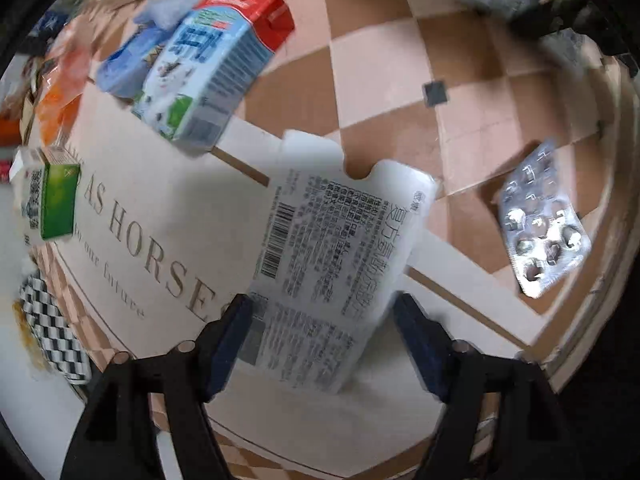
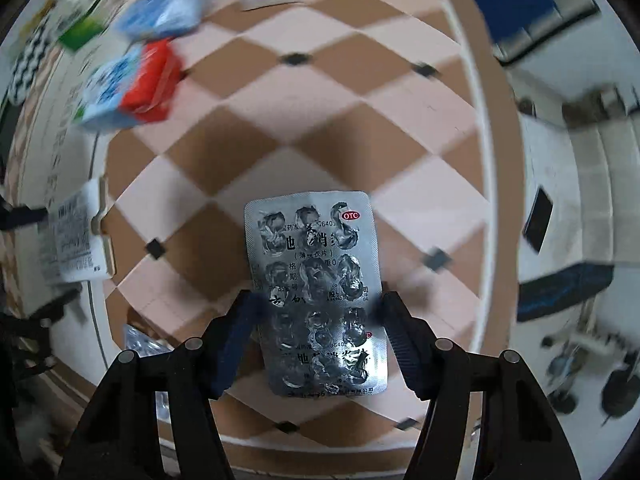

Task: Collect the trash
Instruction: 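Grasp the white leaflet with the left gripper while the right grasps the silver blister pack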

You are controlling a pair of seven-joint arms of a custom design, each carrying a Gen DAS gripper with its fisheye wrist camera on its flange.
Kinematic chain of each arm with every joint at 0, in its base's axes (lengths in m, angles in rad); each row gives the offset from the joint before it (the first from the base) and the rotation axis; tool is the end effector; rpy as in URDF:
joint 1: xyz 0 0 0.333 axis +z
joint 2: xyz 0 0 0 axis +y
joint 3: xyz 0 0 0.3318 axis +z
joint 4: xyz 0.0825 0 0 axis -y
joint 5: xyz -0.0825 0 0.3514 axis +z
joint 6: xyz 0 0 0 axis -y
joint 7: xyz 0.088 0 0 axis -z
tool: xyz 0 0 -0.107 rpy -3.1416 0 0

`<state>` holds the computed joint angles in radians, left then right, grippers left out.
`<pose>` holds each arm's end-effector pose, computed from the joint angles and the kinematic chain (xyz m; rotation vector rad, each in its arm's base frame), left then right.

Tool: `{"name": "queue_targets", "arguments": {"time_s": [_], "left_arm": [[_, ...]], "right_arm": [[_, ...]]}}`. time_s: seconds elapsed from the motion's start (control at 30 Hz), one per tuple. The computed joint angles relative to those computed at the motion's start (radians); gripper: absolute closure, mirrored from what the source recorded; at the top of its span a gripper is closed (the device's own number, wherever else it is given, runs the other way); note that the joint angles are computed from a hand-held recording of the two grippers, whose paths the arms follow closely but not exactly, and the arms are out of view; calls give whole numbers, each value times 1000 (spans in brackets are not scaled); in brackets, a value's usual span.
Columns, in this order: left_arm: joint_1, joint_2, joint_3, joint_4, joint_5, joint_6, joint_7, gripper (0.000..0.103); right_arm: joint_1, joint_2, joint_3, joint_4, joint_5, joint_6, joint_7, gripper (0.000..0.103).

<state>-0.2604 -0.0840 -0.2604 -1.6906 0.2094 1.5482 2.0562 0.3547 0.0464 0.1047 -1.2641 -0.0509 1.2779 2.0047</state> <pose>0.4342 -0.2299 0.6299 -0.8361 2.8835 0.3083 0.4523 0.2143 0.7212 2.2018 -2.1765 0.0478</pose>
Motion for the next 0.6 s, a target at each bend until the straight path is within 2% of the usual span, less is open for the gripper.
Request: {"name": "queue_targets", "arguments": {"time_s": [0.1,0.17,0.2,0.23,0.33,0.37,0.43,0.5,0.53,0.6], "left_arm": [[-12,47,-8,69,2,-46,-2,14],[1,55,14,83,-29,-51,11,19],[16,49,32,74,-51,-46,32,26],[26,47,39,72,-57,-39,34,26],[42,40,44,70,-69,-35,-18,27],[51,31,50,62,-89,-37,-60,27],[71,33,59,75,-116,-47,-183,27],[101,44,75,110,-159,-107,-419,27],[121,48,91,124,-211,-147,-550,28],[173,6,130,77,-354,-146,-772,27]], "right_arm": [[-36,-25,-28,-21,78,18,3,36],[-60,-18,-42,-3,117,12,-10,36],[-66,-19,-42,-8,131,18,-6,36],[-69,-18,-41,-7,132,20,-6,36],[-73,-22,-36,-17,140,31,-2,36],[-77,-52,-39,-59,147,40,-8,36],[-65,-52,-25,-65,152,53,18,36],[-64,-59,-26,-74,155,63,27,36],[-62,-61,-25,-77,154,66,33,36],[-55,-61,-20,-69,152,64,56,36]]}}
